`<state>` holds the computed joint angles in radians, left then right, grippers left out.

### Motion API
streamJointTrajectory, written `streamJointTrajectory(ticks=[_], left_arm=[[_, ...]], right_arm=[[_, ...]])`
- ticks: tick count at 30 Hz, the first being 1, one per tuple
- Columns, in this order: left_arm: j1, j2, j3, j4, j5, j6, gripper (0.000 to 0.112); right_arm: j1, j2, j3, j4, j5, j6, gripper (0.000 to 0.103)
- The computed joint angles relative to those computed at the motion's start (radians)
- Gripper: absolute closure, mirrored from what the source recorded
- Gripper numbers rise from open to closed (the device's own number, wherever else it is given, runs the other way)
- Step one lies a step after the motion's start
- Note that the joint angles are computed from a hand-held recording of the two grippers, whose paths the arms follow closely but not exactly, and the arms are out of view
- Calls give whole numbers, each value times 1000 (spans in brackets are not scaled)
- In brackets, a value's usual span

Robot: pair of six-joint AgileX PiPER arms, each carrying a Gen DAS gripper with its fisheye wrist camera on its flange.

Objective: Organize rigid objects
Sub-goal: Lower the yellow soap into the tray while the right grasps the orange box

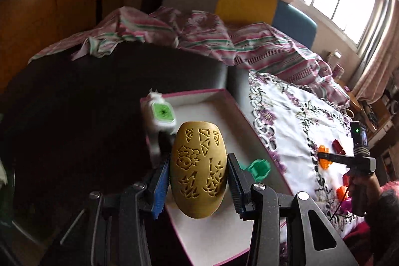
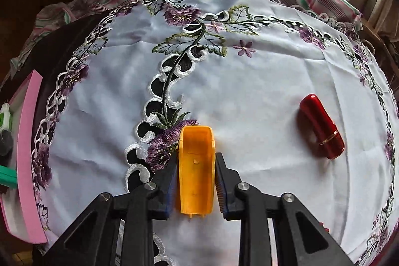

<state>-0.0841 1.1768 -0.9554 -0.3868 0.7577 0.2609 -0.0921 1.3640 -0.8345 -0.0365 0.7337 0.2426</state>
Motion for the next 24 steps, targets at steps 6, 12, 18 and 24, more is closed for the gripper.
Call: streamJointTrajectory(ticks=[6, 12, 18, 24], left_arm=[[16, -74, 85, 8, -29, 6, 68], [-54, -116, 99, 110, -51, -85, 68], [-93, -136, 106, 158, -54, -128, 68], [-122, -141, 109, 186, -51, -157, 68]], right_arm=[[-64, -21, 43, 115, -53, -121, 76], [-11, -33, 66, 12, -88, -32, 76], [-9, -40, 82, 6, -113, -46, 76], [51, -32, 91, -96, -121, 48, 77]])
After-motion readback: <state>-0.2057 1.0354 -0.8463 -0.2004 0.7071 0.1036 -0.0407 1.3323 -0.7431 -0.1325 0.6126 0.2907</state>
